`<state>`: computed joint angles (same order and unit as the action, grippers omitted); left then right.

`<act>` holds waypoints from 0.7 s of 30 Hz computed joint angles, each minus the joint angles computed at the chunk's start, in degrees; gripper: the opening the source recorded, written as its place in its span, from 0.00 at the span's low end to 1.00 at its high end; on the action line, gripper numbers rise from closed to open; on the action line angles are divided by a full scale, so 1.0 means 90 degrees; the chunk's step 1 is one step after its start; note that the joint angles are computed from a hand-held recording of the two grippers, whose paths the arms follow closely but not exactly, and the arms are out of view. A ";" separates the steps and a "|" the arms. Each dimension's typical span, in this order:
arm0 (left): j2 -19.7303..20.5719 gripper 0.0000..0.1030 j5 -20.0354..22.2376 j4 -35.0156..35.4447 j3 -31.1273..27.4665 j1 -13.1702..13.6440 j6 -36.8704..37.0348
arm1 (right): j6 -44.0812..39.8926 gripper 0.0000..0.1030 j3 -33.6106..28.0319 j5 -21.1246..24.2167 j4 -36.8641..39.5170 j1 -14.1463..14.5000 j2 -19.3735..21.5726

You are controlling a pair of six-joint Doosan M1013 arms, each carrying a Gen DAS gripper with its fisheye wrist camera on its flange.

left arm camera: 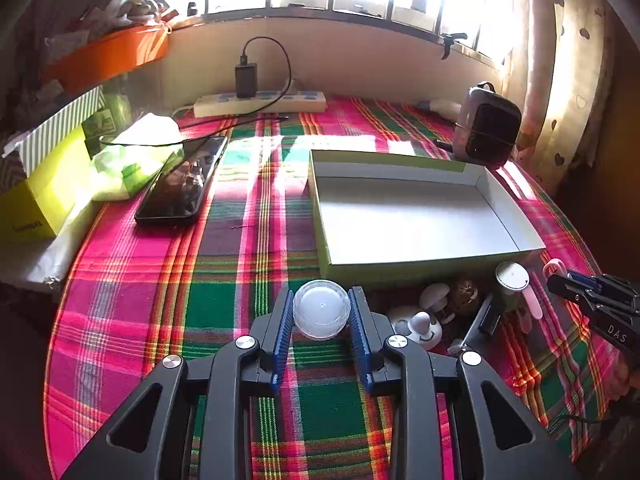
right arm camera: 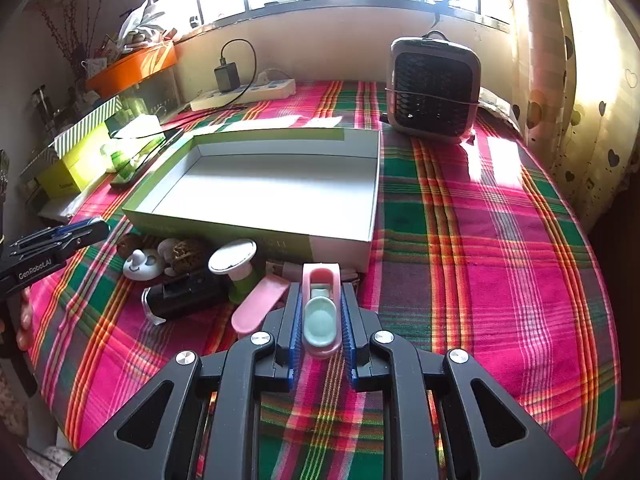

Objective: Organize objects
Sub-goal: 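Carry white jar in left tool and pink-teal clip in right tool over the box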

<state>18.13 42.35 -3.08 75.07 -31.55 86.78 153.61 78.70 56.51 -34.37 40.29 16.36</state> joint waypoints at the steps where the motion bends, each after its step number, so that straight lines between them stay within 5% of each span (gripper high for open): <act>1: 0.0018 0.25 0.0003 -0.0065 -0.0053 -0.0005 0.0073 | -0.0017 0.18 -0.0039 -0.0001 0.0008 -0.0014 0.0012; 21: 0.0849 0.25 0.0591 -0.0468 -0.1346 -0.0109 0.0682 | -0.1043 0.18 -0.1091 -0.0093 0.0554 -0.0405 0.0594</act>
